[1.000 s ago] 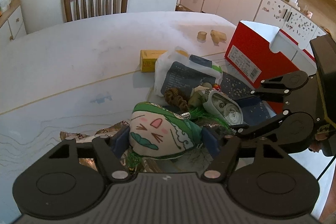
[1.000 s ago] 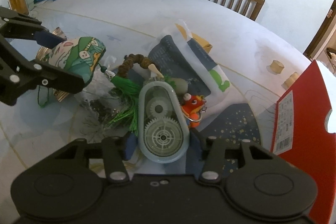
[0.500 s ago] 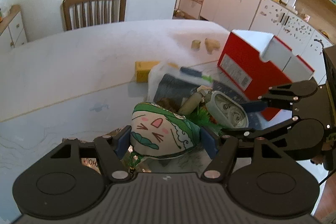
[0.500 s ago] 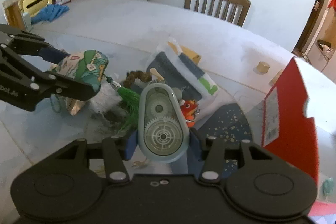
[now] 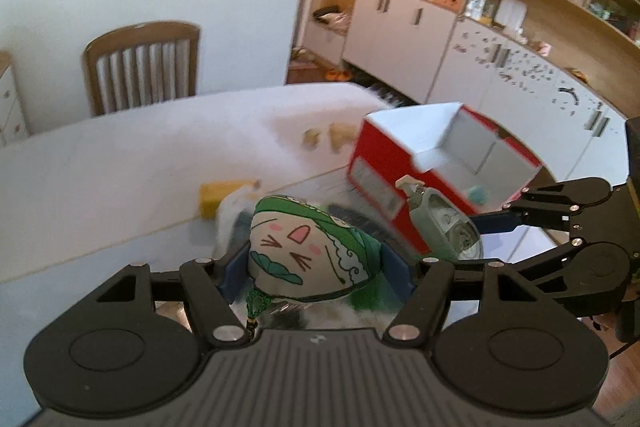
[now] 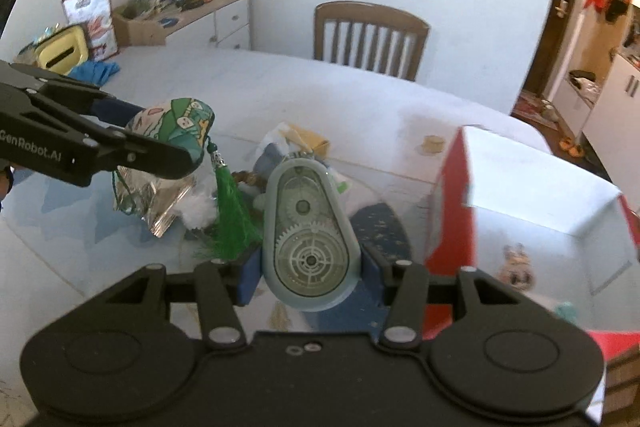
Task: Organize objects
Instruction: 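Carry both items into the red box and open both tools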
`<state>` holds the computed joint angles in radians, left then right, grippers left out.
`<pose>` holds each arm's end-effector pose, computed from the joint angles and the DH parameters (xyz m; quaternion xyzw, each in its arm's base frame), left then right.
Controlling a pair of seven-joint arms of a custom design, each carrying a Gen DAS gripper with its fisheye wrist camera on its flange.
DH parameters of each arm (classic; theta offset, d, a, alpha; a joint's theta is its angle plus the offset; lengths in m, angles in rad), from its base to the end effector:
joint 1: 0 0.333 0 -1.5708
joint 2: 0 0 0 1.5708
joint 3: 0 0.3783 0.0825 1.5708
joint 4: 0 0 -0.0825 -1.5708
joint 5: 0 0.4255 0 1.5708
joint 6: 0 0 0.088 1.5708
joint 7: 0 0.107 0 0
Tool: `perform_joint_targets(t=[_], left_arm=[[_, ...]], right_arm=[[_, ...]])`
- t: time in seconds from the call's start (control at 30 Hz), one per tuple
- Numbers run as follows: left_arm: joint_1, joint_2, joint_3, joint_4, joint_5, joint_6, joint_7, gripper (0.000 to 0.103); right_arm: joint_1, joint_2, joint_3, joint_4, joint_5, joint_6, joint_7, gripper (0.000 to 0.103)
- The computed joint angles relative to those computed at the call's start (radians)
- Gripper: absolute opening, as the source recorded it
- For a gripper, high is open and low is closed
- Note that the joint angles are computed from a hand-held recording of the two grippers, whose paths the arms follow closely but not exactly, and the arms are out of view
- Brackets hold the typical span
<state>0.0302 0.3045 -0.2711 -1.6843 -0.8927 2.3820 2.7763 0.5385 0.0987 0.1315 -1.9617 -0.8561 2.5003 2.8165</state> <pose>0.7188 -0.1602 0.5178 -0.3127 0.8495 -0.4221 0.0493 0.5141 0.4101 0.5133 -0.6609 0.6537 -0.2704 0.2506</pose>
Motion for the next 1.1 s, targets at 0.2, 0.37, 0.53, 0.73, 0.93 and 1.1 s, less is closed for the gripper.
perform_joint_targets(t=[0.2, 0.37, 0.53, 0.73, 0.93, 1.1], left_arm=[[-0.021, -0.022, -0.02, 0.016, -0.035, -0.03, 0.028, 0.069], [-0.057, -0.024, -0.029, 0.042, -0.05, -0.04, 0.028, 0.069], [-0.109, -0.016, -0.043, 0.066, -0.021, -0.019, 0.005, 0.069], [-0.172, 0.023, -0.072, 0.119, 0.036, 0.014, -0.066, 0.069], [-0.241, 0.078, -0.095, 0.169, 0.136, 0.086, -0.156, 0.069], [-0.295, 0.137, -0.107, 0.218, 0.25, 0.141, -0.267, 0.069]], right_arm=[[-0.03, -0.105, 0.012, -0.074, -0.016, -0.031, 0.071, 0.05], [-0.085, -0.198, 0.037, -0.139, -0.042, -0.069, 0.093, 0.05], [-0.147, -0.27, 0.047, -0.207, -0.026, -0.059, 0.083, 0.05], [-0.241, -0.367, 0.035, -0.317, 0.036, 0.036, 0.078, 0.05], [-0.333, -0.424, 0.03, -0.383, 0.092, 0.091, -0.001, 0.05], [-0.398, -0.446, 0.008, -0.434, 0.155, 0.17, -0.085, 0.05]])
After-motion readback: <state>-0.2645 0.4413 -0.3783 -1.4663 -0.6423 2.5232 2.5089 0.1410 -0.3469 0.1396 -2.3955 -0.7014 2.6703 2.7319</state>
